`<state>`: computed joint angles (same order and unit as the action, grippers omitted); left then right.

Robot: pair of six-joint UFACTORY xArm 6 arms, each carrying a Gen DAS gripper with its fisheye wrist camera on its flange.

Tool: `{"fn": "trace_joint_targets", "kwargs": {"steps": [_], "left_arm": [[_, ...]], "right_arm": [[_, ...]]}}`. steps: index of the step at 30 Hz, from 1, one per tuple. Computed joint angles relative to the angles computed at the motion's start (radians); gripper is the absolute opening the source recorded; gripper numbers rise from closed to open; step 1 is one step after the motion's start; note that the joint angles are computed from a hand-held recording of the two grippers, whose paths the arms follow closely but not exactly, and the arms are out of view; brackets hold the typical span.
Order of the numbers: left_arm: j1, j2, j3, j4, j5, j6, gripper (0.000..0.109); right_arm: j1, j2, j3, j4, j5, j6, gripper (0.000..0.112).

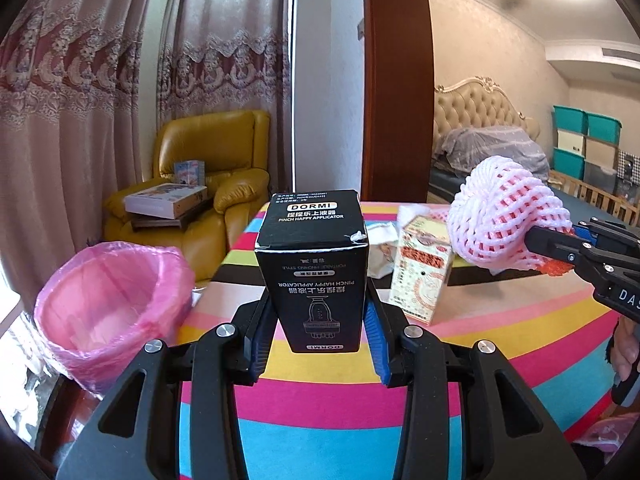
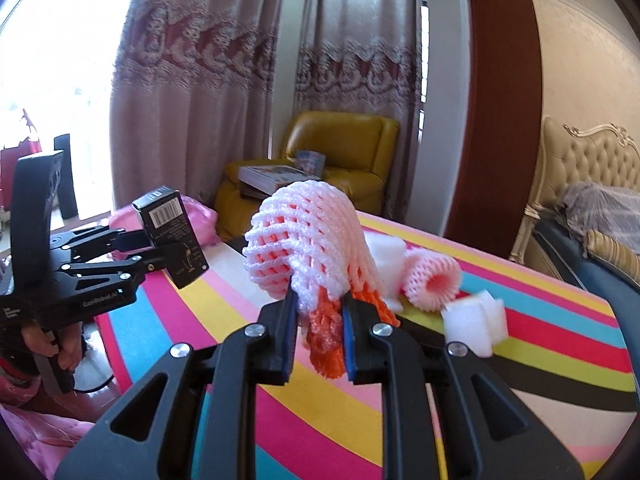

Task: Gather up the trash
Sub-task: 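Lift the DORMI box and foam net and carry both over the pink bin, then open both tools to drop the box and foam net into the bin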

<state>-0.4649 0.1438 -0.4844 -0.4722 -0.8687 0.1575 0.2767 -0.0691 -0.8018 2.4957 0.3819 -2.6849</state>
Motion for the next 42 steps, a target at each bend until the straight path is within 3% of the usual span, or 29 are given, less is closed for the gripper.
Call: {"fn": "trace_joint_targets", "kwargs": {"steps": [7, 15, 24, 34, 42], "left_arm": [[0.025, -0.057, 0.048, -0.053, -0.011, 0.022, 0.038], [0.133, -0.133, 0.125, -0.036, -0.021, -0.008, 0.038], [0.296, -0.192, 0.167, 0.017, 0.001, -0.034, 0.038], [0.504, -0.156, 0.113, 0.16, 0.061, -0.1, 0.038], [0.612, -0.056, 0.025, 0.279, 0.101, -0.186, 0.038]], "right_arm": [[0.067, 0.032, -0.058, -0.068, -0.032, 0.033, 0.018], [0.153, 0.139, -0.183, -0.224, -0.059, 0.184, 0.019], [0.26, 0.294, -0.389, -0.472, -0.092, 0.435, 0.02], [0.379, 0.503, -0.686, -0.783, -0.175, 0.723, 0.022], [0.41, 0.706, -0.934, -1.158, -0.195, 1.135, 0.024]]}}
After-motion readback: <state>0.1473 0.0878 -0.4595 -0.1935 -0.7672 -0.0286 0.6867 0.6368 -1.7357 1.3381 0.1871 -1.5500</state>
